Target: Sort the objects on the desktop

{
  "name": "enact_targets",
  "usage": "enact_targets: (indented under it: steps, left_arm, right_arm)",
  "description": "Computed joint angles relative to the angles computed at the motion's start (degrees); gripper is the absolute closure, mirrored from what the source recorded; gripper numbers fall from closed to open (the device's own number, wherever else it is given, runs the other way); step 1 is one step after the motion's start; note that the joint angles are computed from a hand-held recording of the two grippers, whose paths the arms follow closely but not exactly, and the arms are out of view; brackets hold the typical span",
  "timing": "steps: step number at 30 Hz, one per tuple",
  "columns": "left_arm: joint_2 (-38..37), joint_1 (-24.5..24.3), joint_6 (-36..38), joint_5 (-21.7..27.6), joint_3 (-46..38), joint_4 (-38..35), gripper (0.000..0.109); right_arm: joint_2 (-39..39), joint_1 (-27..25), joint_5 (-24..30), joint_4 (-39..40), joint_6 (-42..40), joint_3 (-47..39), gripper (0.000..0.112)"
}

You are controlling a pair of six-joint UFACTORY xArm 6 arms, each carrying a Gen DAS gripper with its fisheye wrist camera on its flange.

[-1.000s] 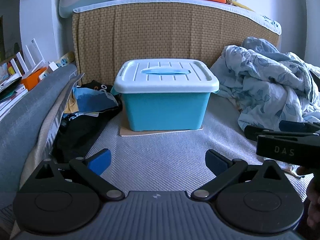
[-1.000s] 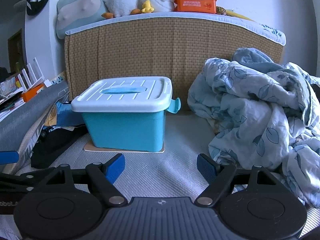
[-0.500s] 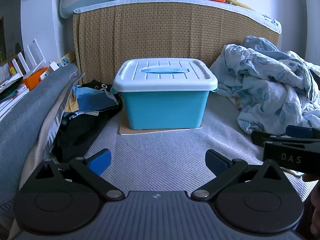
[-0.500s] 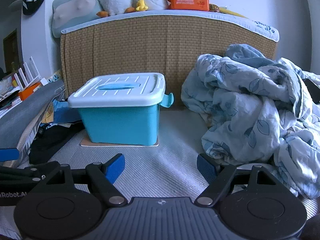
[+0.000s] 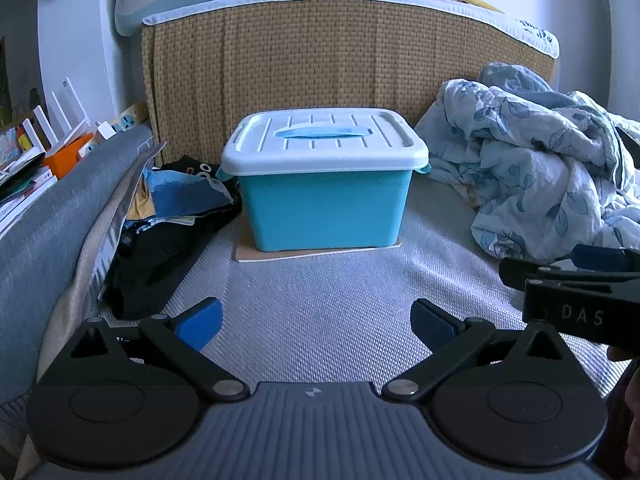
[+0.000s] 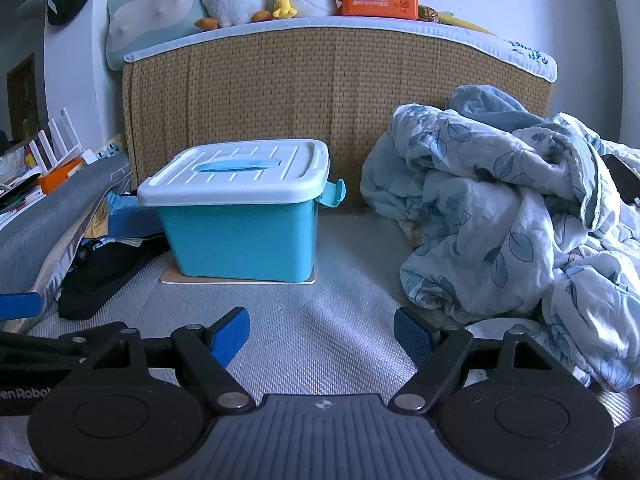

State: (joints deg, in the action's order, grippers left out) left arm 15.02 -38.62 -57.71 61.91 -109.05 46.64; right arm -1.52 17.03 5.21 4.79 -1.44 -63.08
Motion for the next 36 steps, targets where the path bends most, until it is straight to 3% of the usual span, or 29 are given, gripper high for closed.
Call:
enact_targets:
  steps: [36]
  left_arm:
    - [0.03,-0.47,0.46,0.91,1.42,-0.89,0.006]
  right_arm:
    - [-0.26,0.55,1.48,-1.22,0.10,0.42,0.029]
